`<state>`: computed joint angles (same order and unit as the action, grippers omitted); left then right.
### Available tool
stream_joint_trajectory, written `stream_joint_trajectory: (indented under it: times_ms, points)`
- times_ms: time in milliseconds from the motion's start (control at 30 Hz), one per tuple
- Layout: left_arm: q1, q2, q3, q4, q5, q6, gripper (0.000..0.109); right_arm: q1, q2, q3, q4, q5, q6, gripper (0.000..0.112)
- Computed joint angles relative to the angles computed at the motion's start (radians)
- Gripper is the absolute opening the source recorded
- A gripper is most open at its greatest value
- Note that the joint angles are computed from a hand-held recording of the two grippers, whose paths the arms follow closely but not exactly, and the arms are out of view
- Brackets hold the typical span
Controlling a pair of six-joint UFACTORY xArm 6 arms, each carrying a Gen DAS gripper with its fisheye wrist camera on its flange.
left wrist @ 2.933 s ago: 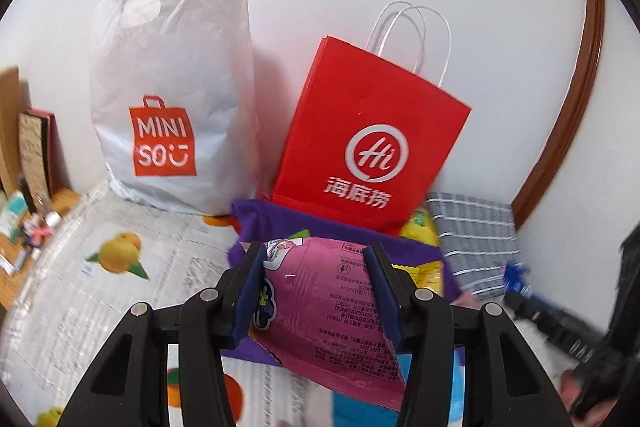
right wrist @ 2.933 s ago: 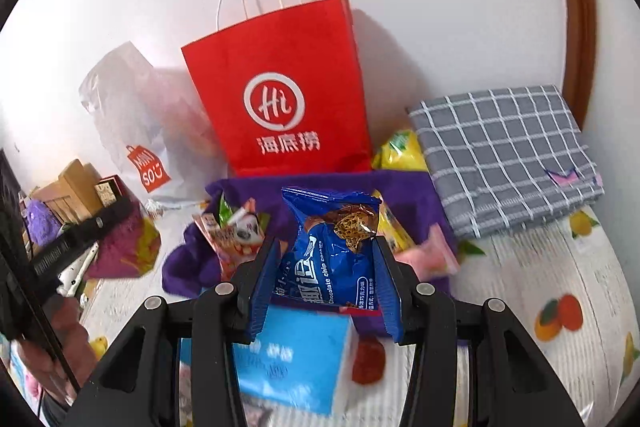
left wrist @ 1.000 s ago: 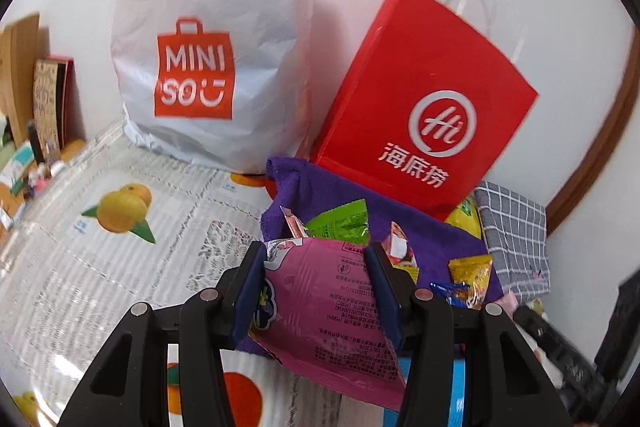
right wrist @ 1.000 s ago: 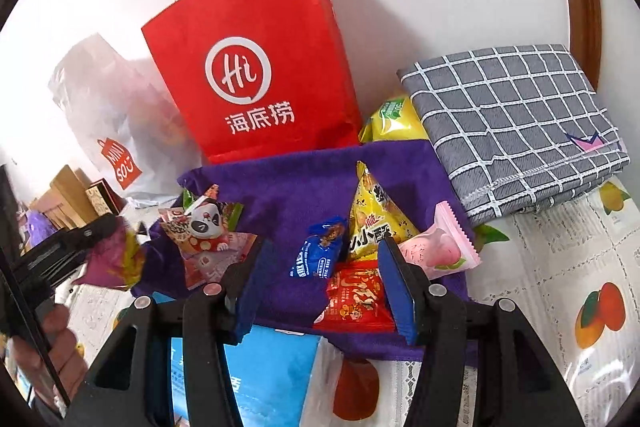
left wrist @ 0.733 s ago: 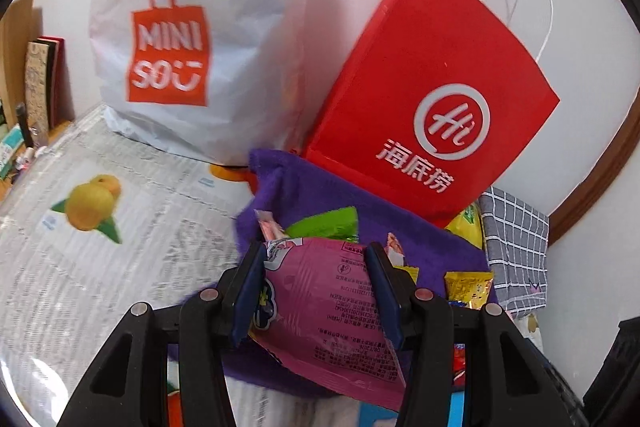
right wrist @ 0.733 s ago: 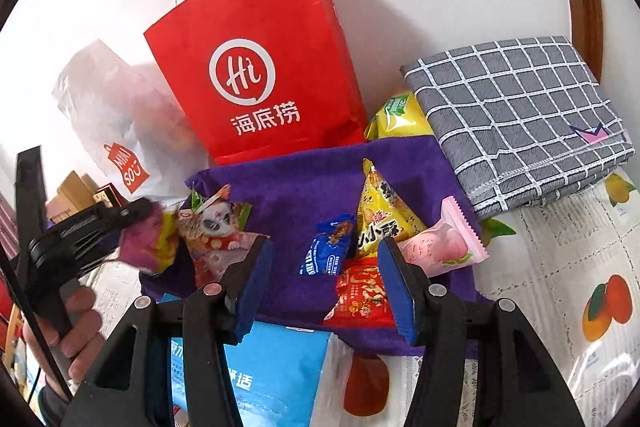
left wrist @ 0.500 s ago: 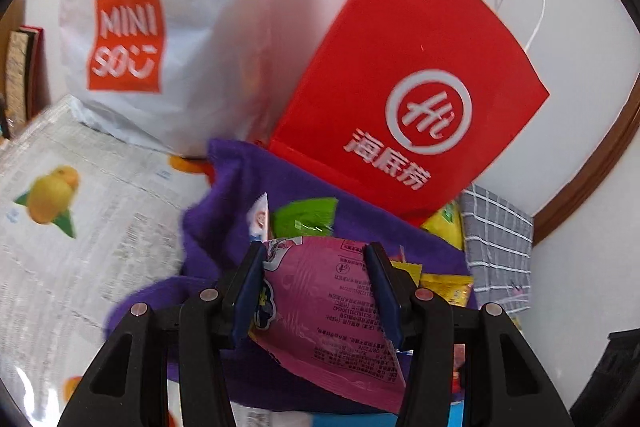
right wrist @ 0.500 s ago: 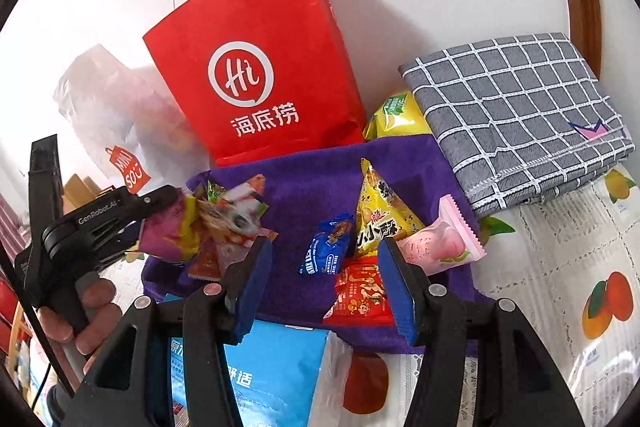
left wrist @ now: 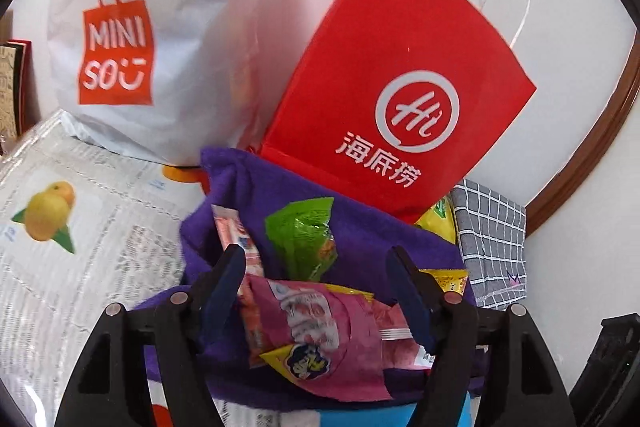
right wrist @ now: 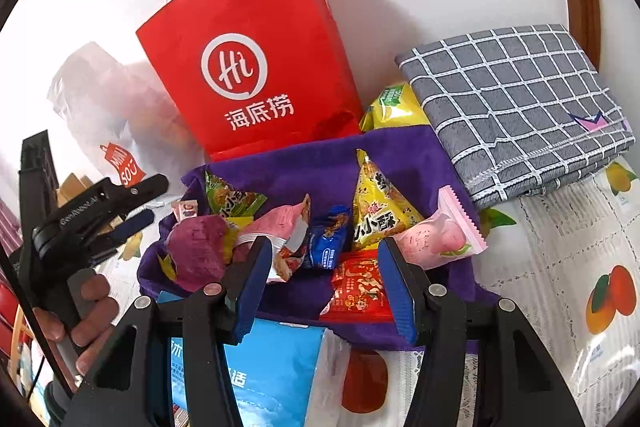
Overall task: Organize snacks
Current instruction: 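Lower the pink snack bag onto the purple towel and open the left gripper, then grasp the pink-white cookie pack on the bed with the right gripper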
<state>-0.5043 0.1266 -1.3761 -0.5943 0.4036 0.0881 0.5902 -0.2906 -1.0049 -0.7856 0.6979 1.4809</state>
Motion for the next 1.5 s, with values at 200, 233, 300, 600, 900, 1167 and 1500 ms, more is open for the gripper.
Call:
stream_joint_trajectory:
  times_ms: [200, 233, 300, 600, 900, 1167, 1500]
  points:
    - [0.035, -0.094, 0.100, -0.071, 0.038, 0.116, 0.071, 0.017, 0.027, -0.027, 0.006, 0.016, -0.031, 0.055]
    - [0.040, -0.108, 0.119, -0.065, 0.040, 0.124, 0.071, 0.020, 0.030, -0.030, 0.007, 0.018, -0.036, 0.055]
    - [0.051, -0.141, 0.160, -0.028, 0.057, 0.123, 0.071, 0.029, 0.040, -0.043, 0.003, 0.032, -0.047, 0.055]
    - [0.086, -0.263, 0.312, 0.007, 0.121, 0.221, 0.071, 0.068, 0.065, -0.078, -0.042, 0.087, -0.061, 0.055]
    - [0.112, -0.283, 0.323, -0.062, 0.125, 0.249, 0.071, 0.197, 0.005, -0.039, -0.063, 0.159, -0.003, 0.055]
    - [0.109, -0.301, 0.328, -0.097, 0.124, 0.276, 0.071, 0.343, 0.034, -0.025, 0.018, 0.203, 0.035, 0.055]
    - [0.118, -0.319, 0.324, -0.168, 0.166, 0.341, 0.071, 0.386, 0.197, -0.118, 0.157, 0.212, -0.022, 0.055]
